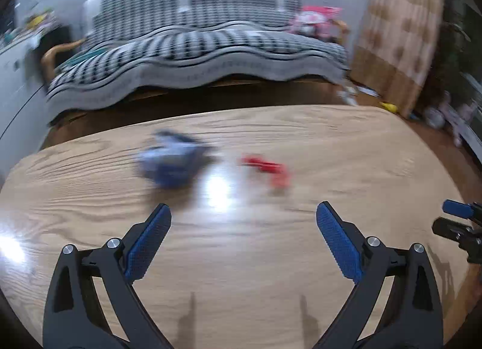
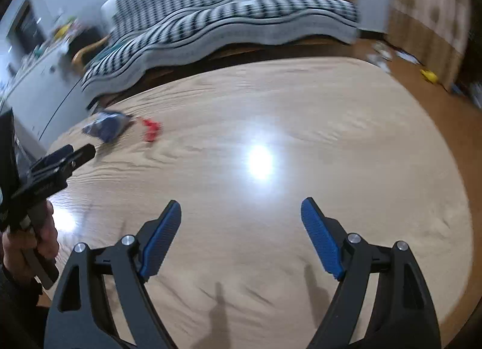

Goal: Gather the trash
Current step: 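Move both open tools back over the table, then grasp the red plastic piece with the right tool while the left grasps the blue-white wipes packet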

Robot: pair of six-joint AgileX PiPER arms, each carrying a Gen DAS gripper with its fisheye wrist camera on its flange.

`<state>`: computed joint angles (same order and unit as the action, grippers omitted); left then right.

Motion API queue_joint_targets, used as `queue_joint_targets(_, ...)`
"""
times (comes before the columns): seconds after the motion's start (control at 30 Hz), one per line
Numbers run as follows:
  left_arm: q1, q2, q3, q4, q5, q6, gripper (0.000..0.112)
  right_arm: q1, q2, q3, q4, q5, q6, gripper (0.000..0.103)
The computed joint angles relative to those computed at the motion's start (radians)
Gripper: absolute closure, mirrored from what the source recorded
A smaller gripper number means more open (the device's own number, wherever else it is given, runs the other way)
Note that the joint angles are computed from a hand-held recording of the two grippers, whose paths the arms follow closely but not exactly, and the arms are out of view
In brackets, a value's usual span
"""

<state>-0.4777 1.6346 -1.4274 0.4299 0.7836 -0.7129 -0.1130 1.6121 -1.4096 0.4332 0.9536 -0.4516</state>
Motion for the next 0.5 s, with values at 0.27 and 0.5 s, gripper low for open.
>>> queue_joint_targets(0.27,0.289,0.089,-0.023,-0.290,-0.092,0.418,0.018,0.379,0.398,-0.481,-0.247,0.032,0.294,0.024)
queue_joint_targets(0.5,0.309,0.244,-0.174,-0.320,-0.098,0.512,0.018,0.445,0.712,-0.950,-0.333,0.202,0.368,0.034)
